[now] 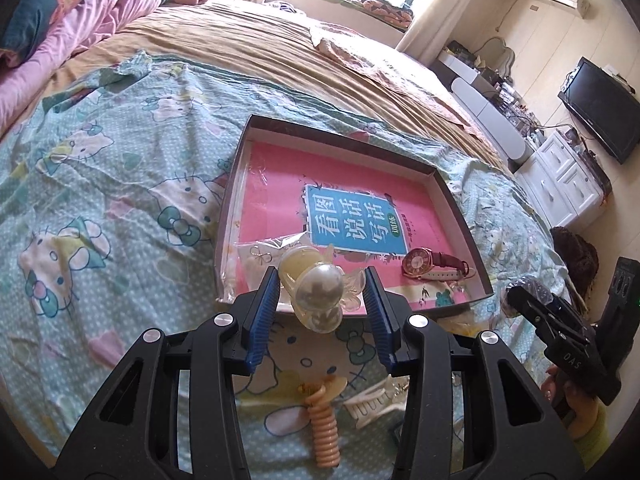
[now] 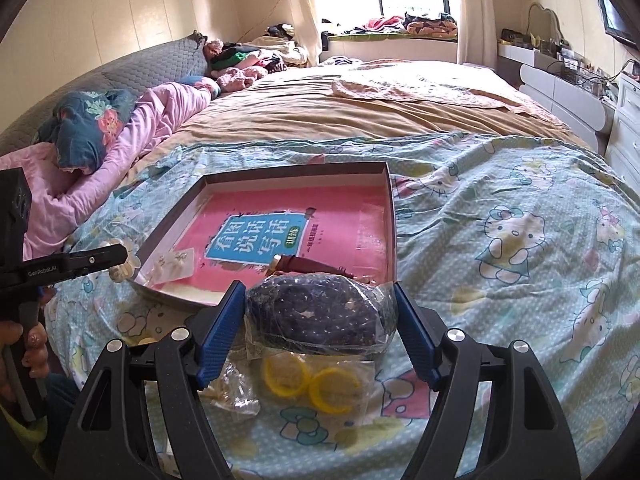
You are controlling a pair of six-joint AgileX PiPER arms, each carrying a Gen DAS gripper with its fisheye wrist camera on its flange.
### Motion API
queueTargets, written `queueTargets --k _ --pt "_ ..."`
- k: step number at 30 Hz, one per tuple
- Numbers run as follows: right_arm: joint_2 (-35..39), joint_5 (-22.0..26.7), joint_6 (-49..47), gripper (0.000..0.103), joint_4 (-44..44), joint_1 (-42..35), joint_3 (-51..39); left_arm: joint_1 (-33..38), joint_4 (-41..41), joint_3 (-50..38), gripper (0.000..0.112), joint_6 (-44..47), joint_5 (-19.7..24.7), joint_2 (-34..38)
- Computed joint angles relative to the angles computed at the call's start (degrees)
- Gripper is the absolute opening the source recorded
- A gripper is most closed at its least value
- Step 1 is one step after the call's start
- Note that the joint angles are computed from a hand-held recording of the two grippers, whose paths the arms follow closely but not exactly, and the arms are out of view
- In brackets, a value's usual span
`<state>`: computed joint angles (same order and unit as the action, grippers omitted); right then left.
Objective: Organize jewelry
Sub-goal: 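Lower the pearl earrings into the tray with the left tool while the right tool places the purple bag there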
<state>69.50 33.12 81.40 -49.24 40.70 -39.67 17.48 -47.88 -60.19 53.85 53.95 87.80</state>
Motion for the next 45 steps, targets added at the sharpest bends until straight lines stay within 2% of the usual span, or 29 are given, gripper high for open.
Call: queueTargets --k 11,22,30,40,43,45 --pt "5.9 -3.7 -1.8 0.072 0.0 -4.7 -1.7 -6.6 3.7 -3.8 0.034 -4.0 -3.0 5.0" --pt "11.6 -5.6 -3.5 0.072 0.7 -5.5 -4.3 -12.0 8.4 -10.1 0.034 -9.1 -2.7 11.5" --pt "15.5 -7.0 -4.2 0.072 0.8 -6.5 -6.4 -12.5 8.8 -12.3 0.034 -9.6 -2.5 14.3" --pt "17.4 -8.4 -6.9 0.074 3.8 -8.2 -7.2 -11.7 8.1 -12.9 0.034 -8.6 -2.2 14.4" --pt "16.5 -8.6 -4.6 0.08 1.6 -7.7 -6.4 -11.3 7.8 -12.8 0.034 -8.3 -1.9 14.0" --pt "16.1 -7.7 -3.9 0.08 0.5 -7.1 -6.4 -11.1 7.7 -12.8 0.034 -8.4 -1.6 13.7"
